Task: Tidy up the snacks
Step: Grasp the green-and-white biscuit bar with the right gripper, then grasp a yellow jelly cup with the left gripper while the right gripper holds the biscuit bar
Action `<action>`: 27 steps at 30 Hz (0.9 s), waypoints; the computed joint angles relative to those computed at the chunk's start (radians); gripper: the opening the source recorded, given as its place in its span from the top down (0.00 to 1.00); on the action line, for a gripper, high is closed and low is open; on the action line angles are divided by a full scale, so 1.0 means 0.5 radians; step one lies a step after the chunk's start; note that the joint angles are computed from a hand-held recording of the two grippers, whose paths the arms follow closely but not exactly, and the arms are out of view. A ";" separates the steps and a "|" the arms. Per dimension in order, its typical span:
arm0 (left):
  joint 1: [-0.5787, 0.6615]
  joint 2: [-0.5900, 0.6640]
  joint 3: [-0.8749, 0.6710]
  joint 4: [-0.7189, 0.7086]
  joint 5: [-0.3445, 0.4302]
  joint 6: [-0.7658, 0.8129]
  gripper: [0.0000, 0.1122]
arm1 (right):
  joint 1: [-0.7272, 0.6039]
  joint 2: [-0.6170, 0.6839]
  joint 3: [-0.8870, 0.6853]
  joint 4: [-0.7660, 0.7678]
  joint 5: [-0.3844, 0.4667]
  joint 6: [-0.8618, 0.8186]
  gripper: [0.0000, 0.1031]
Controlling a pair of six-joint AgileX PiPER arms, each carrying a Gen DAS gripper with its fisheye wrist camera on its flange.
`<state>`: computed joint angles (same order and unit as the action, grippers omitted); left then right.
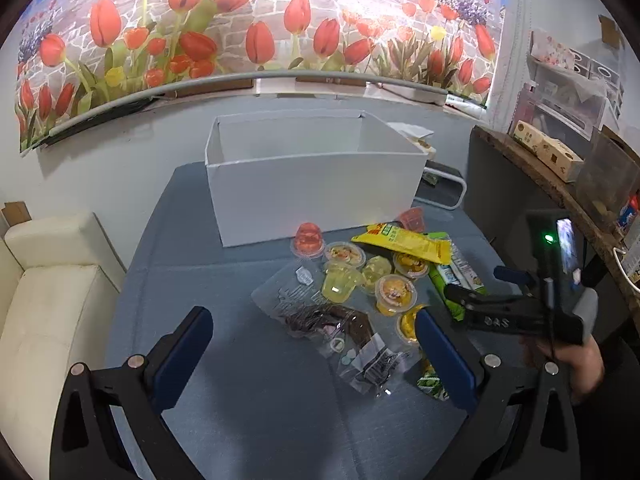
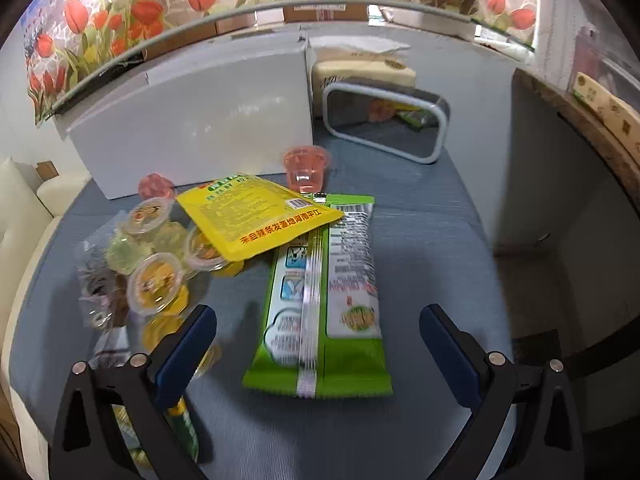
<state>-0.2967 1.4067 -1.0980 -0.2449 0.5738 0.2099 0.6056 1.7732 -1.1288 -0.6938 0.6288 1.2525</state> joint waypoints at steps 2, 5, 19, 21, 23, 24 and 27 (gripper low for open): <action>0.012 -0.002 0.018 -0.007 0.002 0.006 0.08 | -0.046 0.053 -0.032 0.055 -0.039 -0.062 0.05; 0.031 0.010 0.023 -0.037 0.014 0.032 0.08 | -0.094 0.144 -0.122 0.151 -0.006 -0.169 0.23; 0.026 0.111 0.015 -0.086 0.015 0.117 0.08 | -0.091 -0.109 0.178 0.053 -0.028 0.002 0.41; 0.025 0.141 0.010 -0.106 0.007 0.153 0.08 | -0.080 -0.268 0.347 0.015 -0.090 0.123 0.41; 0.028 0.195 -0.010 -0.113 -0.021 0.209 0.08 | -0.030 -0.428 0.492 -0.058 -0.112 0.269 0.41; 0.037 0.246 -0.035 -0.124 -0.046 0.265 0.08 | 0.023 -0.516 0.557 -0.107 -0.089 0.349 0.41; 0.048 0.391 -0.132 -0.056 -0.078 0.286 0.08 | 0.140 -0.680 0.663 -0.208 -0.041 0.514 0.41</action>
